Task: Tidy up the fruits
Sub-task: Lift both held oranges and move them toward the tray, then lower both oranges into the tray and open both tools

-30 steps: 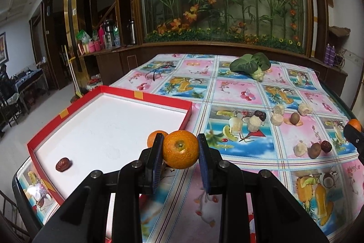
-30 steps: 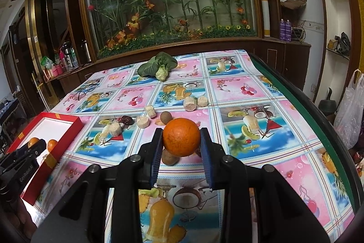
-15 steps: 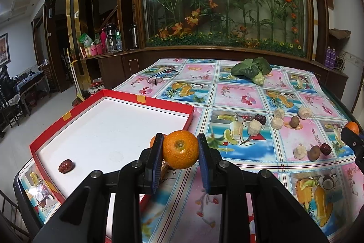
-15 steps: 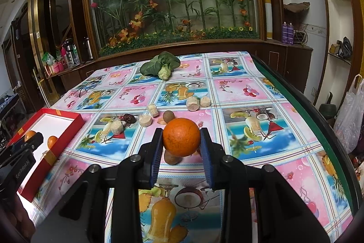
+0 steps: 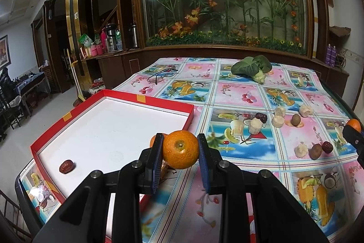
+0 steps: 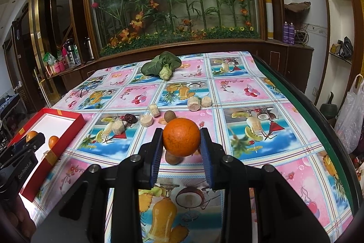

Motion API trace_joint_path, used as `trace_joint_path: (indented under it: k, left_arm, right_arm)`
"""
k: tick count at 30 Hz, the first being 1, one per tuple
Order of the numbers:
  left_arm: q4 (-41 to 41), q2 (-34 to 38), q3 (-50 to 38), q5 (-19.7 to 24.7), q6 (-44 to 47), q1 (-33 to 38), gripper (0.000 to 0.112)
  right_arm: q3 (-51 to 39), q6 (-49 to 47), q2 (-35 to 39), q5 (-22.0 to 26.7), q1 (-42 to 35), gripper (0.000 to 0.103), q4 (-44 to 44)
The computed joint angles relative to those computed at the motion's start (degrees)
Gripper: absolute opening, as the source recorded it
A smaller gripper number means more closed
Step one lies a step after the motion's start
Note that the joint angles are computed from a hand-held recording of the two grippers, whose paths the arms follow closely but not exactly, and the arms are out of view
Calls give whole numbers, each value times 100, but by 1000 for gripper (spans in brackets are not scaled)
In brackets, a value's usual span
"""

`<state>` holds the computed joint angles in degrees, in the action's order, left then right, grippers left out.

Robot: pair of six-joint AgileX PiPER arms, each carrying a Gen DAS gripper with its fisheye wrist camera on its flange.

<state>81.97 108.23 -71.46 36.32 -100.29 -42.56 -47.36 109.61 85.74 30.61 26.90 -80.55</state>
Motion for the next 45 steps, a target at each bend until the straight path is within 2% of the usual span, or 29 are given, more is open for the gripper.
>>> trace_joint_path:
  k: [9, 15, 19, 25, 30, 33, 36, 38, 43, 45]
  left_arm:
    - [47, 47, -25, 35, -116, 2, 28]
    - [344, -72, 146, 114, -515, -38, 28]
    - [57, -406, 334, -275, -387, 78, 28]
    - [4, -939, 715, -556, -412, 279, 28]
    - [-291, -1208, 857, -557, -113, 552, 28]
    - [-1123, -1204, 681, -533, 737, 814, 28]
    - [-1613, -1129, 523, -459, 1293, 1043, 28]
    - [-1934, -1048, 398, -411, 1647, 1229, 28]
    - [-2818, -836, 101, -444, 2564, 1706, 28]
    - [-2935, -807, 90, -469, 2684, 1849, 28]
  right_arm:
    - [-18, -72, 6, 17, 13, 34, 59]
    - [-38, -58, 13, 81, 56, 34, 4]
    - [-75, -96, 35, 174, 118, 34, -63]
    - [-241, -569, 105, 332, 337, 34, 130]
    - [-526, -1382, 103, 173, 528, 34, 739]
    - [-764, -1821, 197, -36, 631, 34, 1088]
    - [-1182, -2753, 386, -461, 653, 34, 1868]
    - [-1616, -3778, 616, -691, 697, 34, 2714]
    - [-2668, -5701, 1255, -766, 895, 34, 4281]
    - [-3119, -6386, 1563, -721, 941, 34, 4846]
